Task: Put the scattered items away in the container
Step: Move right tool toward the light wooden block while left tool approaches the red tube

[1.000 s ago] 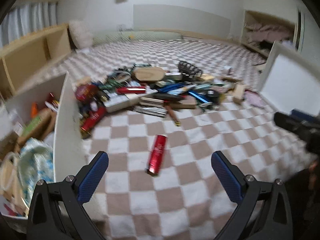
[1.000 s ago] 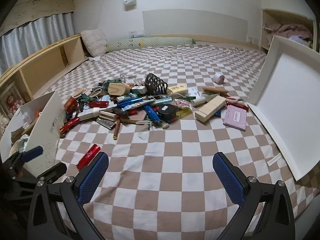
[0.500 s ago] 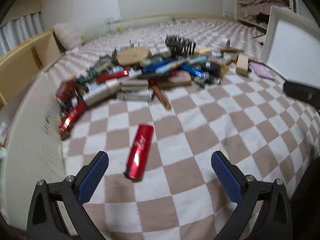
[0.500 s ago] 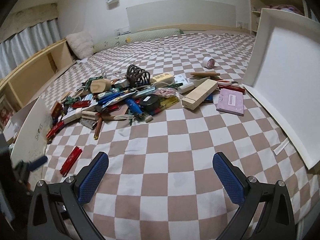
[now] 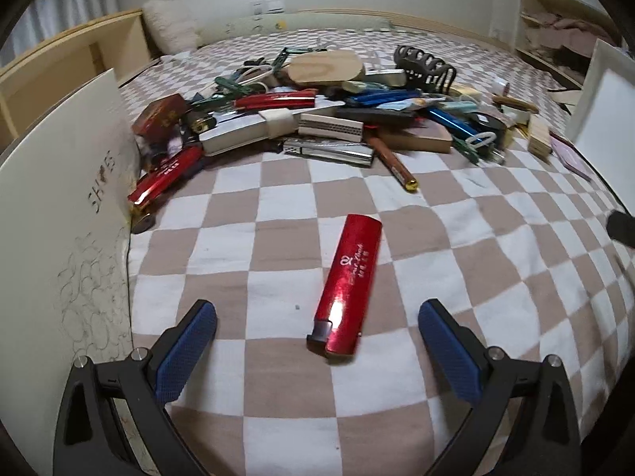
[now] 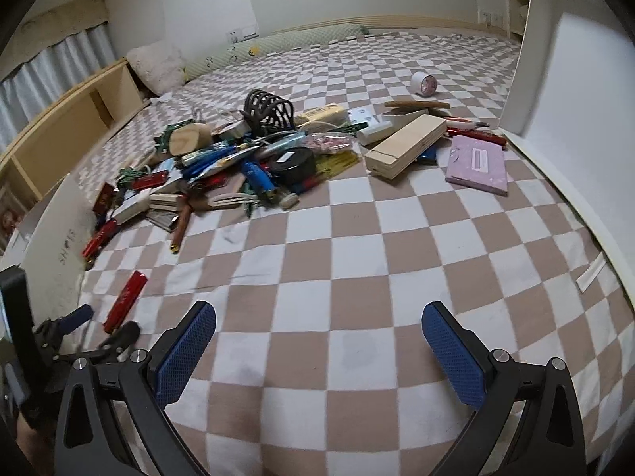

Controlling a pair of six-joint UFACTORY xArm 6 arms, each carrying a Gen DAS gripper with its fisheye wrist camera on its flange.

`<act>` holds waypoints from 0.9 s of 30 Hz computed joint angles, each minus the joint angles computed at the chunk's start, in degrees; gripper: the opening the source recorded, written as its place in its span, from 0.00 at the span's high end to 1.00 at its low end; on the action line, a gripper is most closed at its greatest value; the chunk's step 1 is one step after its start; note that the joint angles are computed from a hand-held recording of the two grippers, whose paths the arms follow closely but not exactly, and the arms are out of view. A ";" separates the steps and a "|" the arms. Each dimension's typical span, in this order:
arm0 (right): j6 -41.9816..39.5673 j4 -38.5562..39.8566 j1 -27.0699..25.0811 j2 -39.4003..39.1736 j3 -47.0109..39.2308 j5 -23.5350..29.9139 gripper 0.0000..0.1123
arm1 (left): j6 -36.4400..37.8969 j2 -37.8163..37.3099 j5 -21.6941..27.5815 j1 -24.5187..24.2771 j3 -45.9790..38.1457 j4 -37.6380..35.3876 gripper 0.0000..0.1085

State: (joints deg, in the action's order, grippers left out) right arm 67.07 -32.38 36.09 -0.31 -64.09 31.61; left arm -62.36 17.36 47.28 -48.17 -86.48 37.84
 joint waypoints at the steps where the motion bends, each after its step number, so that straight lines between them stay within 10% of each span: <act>1: -0.09 0.27 -0.46 0.03 0.03 -0.29 0.08 | -0.19 -0.22 -0.07 -0.13 0.29 0.47 0.05; 13: 0.91 0.66 -9.55 3.14 -3.64 -3.24 0.08 | 2.42 4.88 17.33 -5.41 -6.92 19.84 0.06; 27: -6.24 4.55 -10.85 10.59 -12.26 -0.85 0.08 | 5.19 0.97 15.11 -5.18 -2.50 19.33 0.20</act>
